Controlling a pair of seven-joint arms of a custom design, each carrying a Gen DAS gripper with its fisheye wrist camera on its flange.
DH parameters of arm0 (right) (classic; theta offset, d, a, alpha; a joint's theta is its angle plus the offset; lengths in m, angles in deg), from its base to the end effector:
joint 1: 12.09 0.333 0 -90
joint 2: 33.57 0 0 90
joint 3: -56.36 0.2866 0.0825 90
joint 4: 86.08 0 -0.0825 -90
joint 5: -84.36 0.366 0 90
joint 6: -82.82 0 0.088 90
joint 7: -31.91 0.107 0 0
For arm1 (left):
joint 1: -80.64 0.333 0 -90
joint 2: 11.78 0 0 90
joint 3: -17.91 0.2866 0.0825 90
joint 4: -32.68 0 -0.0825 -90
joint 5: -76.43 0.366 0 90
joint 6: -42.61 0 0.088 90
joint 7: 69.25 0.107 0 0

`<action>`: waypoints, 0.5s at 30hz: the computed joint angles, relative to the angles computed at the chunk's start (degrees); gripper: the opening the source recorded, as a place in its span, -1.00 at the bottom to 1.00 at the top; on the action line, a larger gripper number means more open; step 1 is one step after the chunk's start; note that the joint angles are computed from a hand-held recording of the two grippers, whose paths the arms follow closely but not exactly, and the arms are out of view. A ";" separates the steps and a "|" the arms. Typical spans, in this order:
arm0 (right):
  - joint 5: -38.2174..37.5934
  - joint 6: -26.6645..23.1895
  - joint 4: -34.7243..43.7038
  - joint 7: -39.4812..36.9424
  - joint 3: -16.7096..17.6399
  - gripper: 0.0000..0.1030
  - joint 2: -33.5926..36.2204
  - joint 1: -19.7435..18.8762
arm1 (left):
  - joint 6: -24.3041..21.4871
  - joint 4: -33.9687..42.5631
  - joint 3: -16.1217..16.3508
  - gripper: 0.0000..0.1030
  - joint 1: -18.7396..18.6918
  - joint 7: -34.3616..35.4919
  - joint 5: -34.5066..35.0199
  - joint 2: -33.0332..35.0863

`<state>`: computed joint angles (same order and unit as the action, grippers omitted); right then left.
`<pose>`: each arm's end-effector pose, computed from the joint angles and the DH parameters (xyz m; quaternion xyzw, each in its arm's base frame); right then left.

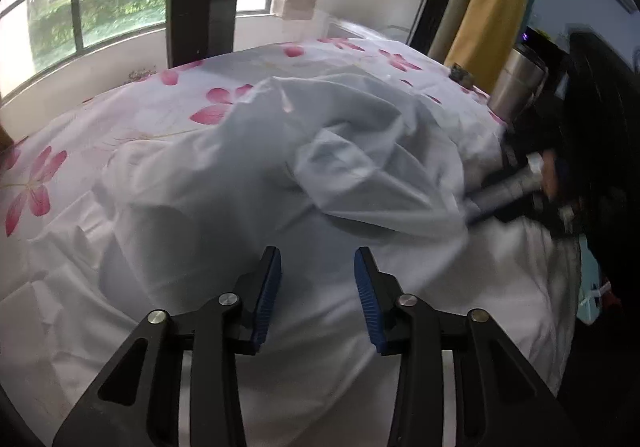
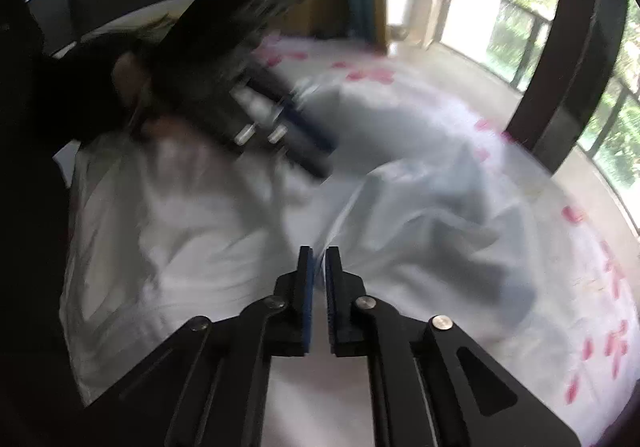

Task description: Fold large clothes

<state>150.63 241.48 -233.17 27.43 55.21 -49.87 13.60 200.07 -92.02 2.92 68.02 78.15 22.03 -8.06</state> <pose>0.4173 0.1473 0.3814 -0.8980 0.2288 -0.1418 0.3480 0.5095 -0.2282 0.3875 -0.4036 0.8416 -0.3557 0.0492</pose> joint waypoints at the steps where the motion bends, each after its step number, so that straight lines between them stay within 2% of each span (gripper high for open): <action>1: 1.88 1.79 0.61 -1.12 -0.05 -0.55 0.42 0.35 | 0.23 -0.20 -0.08 -0.61 -0.09 -0.06 0.10 0.07; 2: 4.96 4.20 1.59 -2.79 -0.05 -0.30 1.46 0.93 | 0.59 -0.36 -0.17 -0.69 -0.17 -0.11 0.03 0.19; 3: 7.08 5.85 3.09 -3.66 0.19 -0.21 2.96 1.14 | 1.24 -0.45 -0.33 -0.87 -0.25 0.18 -0.55 0.42; 4: 9.38 7.27 4.82 -4.83 0.44 -0.17 4.62 1.16 | 1.45 -0.44 -0.43 -0.94 -0.28 0.19 -0.73 0.53; 5: 12.22 8.91 7.35 -6.40 0.84 -0.17 7.15 1.04 | 1.65 -0.49 -0.58 -0.95 -0.30 0.49 -1.17 0.48; 7: 10.10 9.96 10.76 -2.77 2.72 -0.17 10.95 -0.31 | 1.71 -1.05 -0.85 -1.00 -0.34 2.62 -3.21 -0.31; 9: 7.15 8.47 12.56 0.26 4.00 -0.17 13.17 -1.54 | 1.18 -1.88 -0.86 -1.00 -0.69 4.37 -4.71 -1.40; 12: 7.53 8.07 13.25 -2.06 5.61 -0.17 14.77 -2.54 | 0.97 -3.37 -0.46 -1.00 -1.61 3.19 -3.04 -2.40; 13: 5.98 8.22 13.57 -0.55 6.04 -0.30 15.49 -2.83 | 1.18 -3.84 -0.32 -1.00 -1.89 2.52 -2.33 -2.71; 14: 4.66 6.54 13.15 0.29 6.18 -0.79 15.23 -3.31 | 0.91 -4.39 -0.09 -1.00 -2.04 2.14 -2.07 -3.27; 15: 4.32 5.51 12.02 -0.04 6.34 -1.00 14.10 -3.59 | 0.08 -4.97 0.25 -1.00 -2.07 1.85 -2.36 -4.14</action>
<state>154.95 246.99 -221.15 27.39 61.55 -35.77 10.01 200.15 -96.99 3.17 65.94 79.99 19.67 -12.19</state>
